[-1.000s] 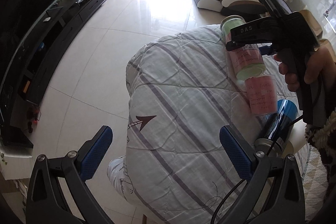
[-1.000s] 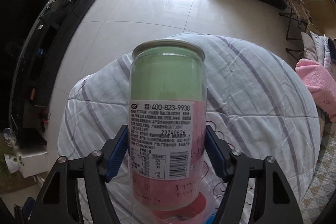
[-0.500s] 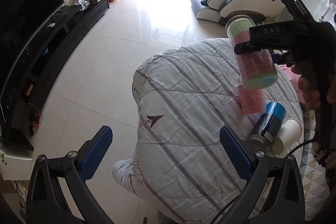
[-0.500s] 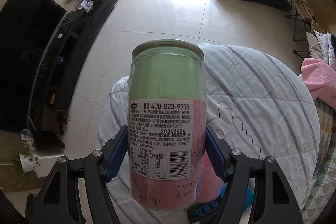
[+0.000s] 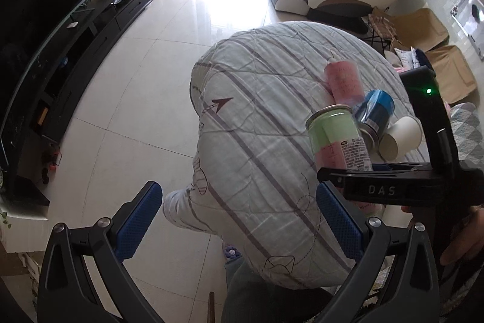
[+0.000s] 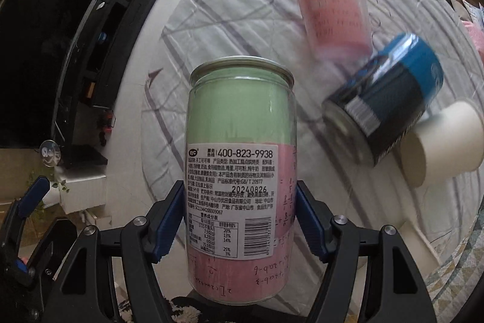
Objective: Flip cup upright
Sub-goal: 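Close the left tool on the can while the right tool releases it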
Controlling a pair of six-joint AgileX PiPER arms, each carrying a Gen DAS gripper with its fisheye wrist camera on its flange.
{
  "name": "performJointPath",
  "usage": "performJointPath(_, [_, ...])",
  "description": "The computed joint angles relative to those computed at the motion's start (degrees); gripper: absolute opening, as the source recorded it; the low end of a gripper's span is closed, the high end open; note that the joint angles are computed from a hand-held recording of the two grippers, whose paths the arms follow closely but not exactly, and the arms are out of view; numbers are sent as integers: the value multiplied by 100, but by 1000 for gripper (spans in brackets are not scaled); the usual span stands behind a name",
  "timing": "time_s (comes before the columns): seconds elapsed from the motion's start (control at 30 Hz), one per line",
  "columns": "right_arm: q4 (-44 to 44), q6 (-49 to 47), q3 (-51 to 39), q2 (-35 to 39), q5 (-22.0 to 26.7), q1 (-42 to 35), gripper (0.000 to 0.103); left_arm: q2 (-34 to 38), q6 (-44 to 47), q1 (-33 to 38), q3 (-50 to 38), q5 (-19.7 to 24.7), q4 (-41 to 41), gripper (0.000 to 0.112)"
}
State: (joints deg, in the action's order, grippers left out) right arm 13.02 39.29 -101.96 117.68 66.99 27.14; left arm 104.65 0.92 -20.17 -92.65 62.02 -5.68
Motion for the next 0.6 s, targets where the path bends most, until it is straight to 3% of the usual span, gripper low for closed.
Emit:
performJointPath(0.13, [0, 119, 610, -85, -374, 167, 71, -105, -73, -136, 443, -146, 49, 103])
performJointPath(0.2, [121, 83, 569, 63, -317, 148, 71, -144, -174, -193, 567, -160, 76, 103])
performJointPath(0.27, [202, -3, 822, -74, -637, 118, 73, -198, -321, -272, 612, -119, 125, 103])
performJointPath(0.33, [392, -194, 1226, -401, -928, 55, 79, -284, -411, -355, 623, -111, 143, 103])
performJointPath(0.43, [167, -188, 1201, -760, -744, -25, 79, -330, -563, -556, 496, -86, 199, 103])
performJointPath(0.6, [-81, 50, 1840, -1767, -859, -308, 79, -83, -818, -961, 72, -15, 200, 103])
